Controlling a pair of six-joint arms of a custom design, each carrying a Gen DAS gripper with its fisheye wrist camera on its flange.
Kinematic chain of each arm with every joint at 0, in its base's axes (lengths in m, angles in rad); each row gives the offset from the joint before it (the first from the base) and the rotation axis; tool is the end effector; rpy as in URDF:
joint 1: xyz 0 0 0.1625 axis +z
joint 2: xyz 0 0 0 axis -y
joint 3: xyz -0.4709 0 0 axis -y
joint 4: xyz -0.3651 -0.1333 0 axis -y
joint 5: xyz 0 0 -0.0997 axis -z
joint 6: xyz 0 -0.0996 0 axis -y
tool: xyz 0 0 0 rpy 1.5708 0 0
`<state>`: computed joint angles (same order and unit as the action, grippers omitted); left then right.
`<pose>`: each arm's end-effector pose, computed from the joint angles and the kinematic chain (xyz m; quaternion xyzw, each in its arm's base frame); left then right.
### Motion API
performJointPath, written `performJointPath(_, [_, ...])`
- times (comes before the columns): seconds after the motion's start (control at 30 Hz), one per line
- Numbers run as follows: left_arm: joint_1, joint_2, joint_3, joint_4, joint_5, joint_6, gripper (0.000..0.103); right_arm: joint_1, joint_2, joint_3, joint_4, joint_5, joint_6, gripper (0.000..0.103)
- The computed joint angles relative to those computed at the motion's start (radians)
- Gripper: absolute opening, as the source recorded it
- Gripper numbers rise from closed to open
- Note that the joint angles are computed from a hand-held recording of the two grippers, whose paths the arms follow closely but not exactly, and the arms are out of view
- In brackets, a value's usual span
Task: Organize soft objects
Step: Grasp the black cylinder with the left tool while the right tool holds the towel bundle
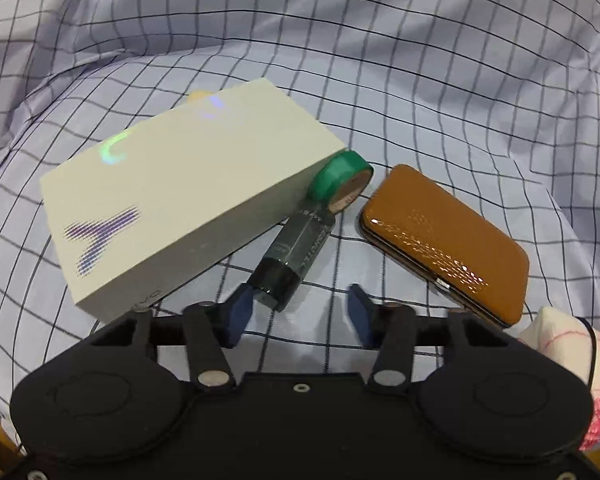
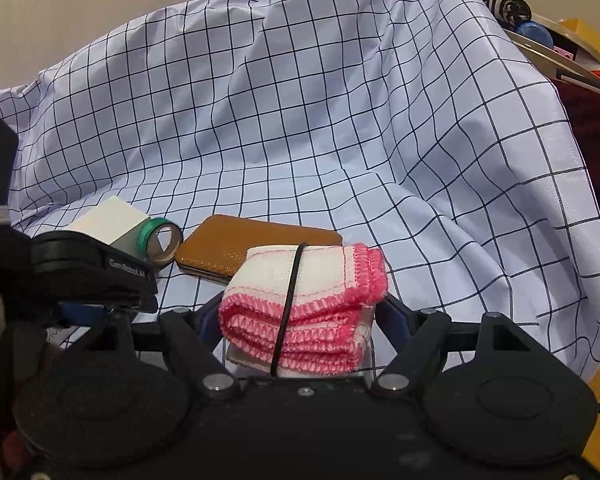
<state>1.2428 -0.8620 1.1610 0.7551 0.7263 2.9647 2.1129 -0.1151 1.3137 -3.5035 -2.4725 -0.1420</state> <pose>0.0029 -0.6363 0.3057 -0.0378 0.8873 -0.3246 0.3254 0.4167 -0.5848 -0.1026 0.1345 -0.8439 0.3974 0.3344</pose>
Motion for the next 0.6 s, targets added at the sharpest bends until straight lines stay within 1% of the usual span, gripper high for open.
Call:
performJointPath(0.1, [0.004,-0.014,0.010,0.000,0.093,0.054,0.044,-0.001,0.000,-0.004,0.001,-0.010,0.008,0.076])
performJointPath(0.17, [0.004,-0.005,0.004,0.023,0.136,0.099,0.044,-0.001,0.001,-0.007,-0.004,-0.020,0.009,0.076])
performJointPath(0.27, [0.015,-0.014,0.005,0.022,0.213,0.149,0.044,-0.001,-0.003,0.000,-0.010,-0.029,0.007,0.076])
performJointPath(0.3, [0.011,-0.020,0.010,0.014,0.206,0.161,0.044,0.000,-0.003,0.000,-0.016,-0.034,0.002,0.076])
performJointPath(0.4, [-0.012,-0.037,0.054,-0.056,0.085,0.214,0.046,-0.001,-0.006,0.003,-0.022,-0.030,-0.002,0.076])
performJointPath(0.47, [-0.015,-0.037,0.058,-0.079,0.039,0.247,0.046,-0.001,-0.003,0.000,-0.030,-0.025,-0.017,0.076])
performJointPath(0.5, [-0.017,-0.037,0.064,-0.090,0.019,0.265,0.048,0.000,-0.002,-0.002,-0.034,-0.024,-0.027,0.076])
performJointPath(0.57, [-0.017,-0.032,0.063,-0.094,0.002,0.294,0.051,0.002,-0.004,0.000,-0.040,-0.017,-0.038,0.076])
performJointPath(0.6, [-0.016,-0.030,0.065,-0.098,-0.002,0.311,0.055,0.003,-0.006,0.004,-0.043,-0.014,-0.041,0.076])
